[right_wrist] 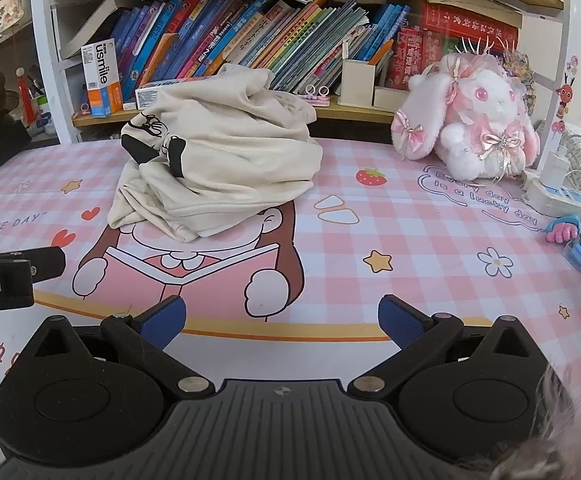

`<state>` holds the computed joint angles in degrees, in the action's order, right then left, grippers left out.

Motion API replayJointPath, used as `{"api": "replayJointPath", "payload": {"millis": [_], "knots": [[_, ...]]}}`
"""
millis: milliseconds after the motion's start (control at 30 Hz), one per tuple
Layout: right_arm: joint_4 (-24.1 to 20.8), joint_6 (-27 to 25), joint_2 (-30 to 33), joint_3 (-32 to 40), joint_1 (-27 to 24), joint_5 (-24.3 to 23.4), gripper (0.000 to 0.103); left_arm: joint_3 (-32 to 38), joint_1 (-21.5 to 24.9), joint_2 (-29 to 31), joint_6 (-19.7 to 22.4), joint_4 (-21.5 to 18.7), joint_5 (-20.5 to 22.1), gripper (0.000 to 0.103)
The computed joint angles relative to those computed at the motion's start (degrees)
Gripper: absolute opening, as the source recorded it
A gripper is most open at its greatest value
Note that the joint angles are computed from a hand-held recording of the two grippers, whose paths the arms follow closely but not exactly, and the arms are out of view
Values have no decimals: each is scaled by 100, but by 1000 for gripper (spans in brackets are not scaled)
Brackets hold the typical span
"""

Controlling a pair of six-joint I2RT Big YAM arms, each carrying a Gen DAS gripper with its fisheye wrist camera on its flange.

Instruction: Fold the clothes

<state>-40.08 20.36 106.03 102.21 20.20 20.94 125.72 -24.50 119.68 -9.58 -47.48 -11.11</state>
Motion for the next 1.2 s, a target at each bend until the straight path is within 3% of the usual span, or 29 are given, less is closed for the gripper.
{"api": "replayJointPath", "payload": {"millis": [133, 233, 1200], "knots": [[-10, 8, 5, 8, -3, -4, 103, 56, 33, 54, -151, -189, 128, 103], [-17, 14, 9, 14, -5, -6, 103, -108, -61, -1, -121, -66, -85, 103], [-42, 13, 36, 51, -18, -31, 103, -70, -76, 23, -158, -132, -164, 103]]}}
